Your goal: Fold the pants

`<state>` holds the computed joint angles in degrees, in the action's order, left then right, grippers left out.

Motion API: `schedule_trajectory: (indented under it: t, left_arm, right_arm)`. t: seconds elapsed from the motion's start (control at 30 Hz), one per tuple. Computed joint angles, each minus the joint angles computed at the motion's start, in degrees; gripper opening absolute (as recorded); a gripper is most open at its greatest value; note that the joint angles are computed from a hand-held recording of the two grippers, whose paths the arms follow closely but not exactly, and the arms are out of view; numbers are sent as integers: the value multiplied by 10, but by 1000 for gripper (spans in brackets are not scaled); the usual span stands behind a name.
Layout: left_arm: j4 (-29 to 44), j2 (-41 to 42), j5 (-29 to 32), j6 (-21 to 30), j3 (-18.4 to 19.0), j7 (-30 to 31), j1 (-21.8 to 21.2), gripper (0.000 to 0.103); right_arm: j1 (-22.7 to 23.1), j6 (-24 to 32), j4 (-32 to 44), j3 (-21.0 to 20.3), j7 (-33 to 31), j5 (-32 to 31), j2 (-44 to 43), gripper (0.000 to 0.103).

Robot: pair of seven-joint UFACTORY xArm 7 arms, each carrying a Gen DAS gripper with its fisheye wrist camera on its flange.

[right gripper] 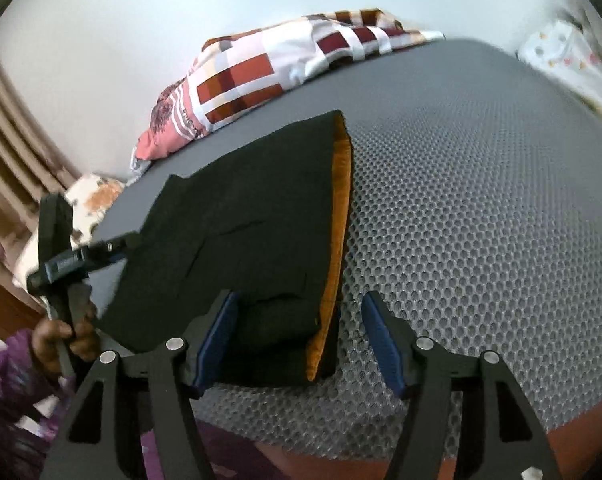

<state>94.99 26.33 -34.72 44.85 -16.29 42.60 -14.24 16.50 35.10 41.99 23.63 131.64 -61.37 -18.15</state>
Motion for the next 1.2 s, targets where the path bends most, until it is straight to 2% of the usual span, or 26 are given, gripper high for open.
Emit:
schedule_trajectory:
  t: [0.07, 0.23, 0.43, 0.53, 0.7, 0.87, 1.0, 1.07, 1.13, 1.2]
  left_arm:
    - [-16, -16, 8, -13, 2, 7, -4, 99]
    - [-40, -42, 48, -40, 15, -7, -23, 99]
    - [-85, -68, 126, -102, 29, -35, -46, 99]
    - [-100, -75, 151, -126, 30, -43, -50, 99]
    - [-111, -79, 178, -142, 28, -48, -54, 99]
    - [-111, -76, 206, -141, 31, -63, -60, 99]
    - [-106, -71, 216, -137, 30, -68, -61, 99]
    - [-103, -68, 224, -135, 31, -73, -63, 99]
    - [-100, -64, 230, -133, 32, -76, -64, 99]
    - [-99, -62, 236, -135, 32, -79, -66, 99]
  right_arm:
    - [0, 6, -7, 5, 20, -5, -19, 63]
    - [-24, -33, -31, 6, 75, -22, -54, 63]
    - [-39, -44, -19, 0, 1, 29, -42, 63]
    - [-50, -71, -17, -7, -18, 40, -30, 63]
    - [-70, -113, -10, -14, -39, 44, -6, 63]
    - [-77, -142, -2, -27, -74, 58, 20, 63]
    - [-84, -162, 0, -29, -77, 48, 26, 63]
    - [-93, -181, -3, -30, -67, 33, 25, 66]
    - [-120, -220, -9, -20, -12, -20, 22, 75]
    - [-137, -242, -13, -14, 29, -56, 17, 77]
